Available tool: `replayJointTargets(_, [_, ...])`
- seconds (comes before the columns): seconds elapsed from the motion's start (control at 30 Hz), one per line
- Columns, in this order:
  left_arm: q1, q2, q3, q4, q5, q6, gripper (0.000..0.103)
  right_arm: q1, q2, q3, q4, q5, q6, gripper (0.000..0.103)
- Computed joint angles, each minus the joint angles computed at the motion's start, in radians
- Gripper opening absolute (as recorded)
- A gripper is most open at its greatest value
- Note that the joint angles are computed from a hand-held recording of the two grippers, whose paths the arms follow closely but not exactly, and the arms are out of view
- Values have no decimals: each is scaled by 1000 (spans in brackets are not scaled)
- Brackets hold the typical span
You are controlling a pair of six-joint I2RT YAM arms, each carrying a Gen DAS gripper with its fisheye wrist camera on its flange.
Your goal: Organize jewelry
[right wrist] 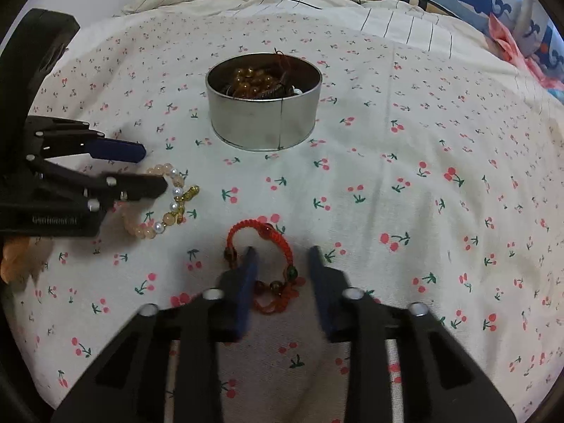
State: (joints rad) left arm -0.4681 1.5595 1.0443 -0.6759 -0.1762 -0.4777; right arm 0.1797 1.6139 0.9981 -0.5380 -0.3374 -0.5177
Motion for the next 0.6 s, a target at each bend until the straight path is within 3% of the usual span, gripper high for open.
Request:
replayJointTargets(0.1, [-13, 2, 6, -8, -32, -7, 11, -16, -8, -2, 10, -10, 13, 8])
replayJointTargets(0.27, [4, -5, 2, -15, -25, -10, 10, -33, 6, 20, -11, -45, 22, 9])
replayJointTargets(0.3, [4, 4, 6, -19, -24, -11, 12, -34, 16, 31, -28, -50, 21, 13])
replayJointTargets(0.33, [3, 19, 15, -28, -25, -8, 17, -29, 25, 39, -32, -45, 23, 31])
replayJointTargets(0.37, [-2, 26, 17, -33, -40, -9, 19, -24, 14, 23, -13, -33, 28, 42])
replayJointTargets(0.53, [-22, 42, 28, -59, -113, -31, 53, 7, -14, -24, 33, 12, 11, 42])
replayJointTargets(0.6, [-21, 41, 27, -62, -118, -30, 54, 5, -10, -21, 28, 10, 10, 40])
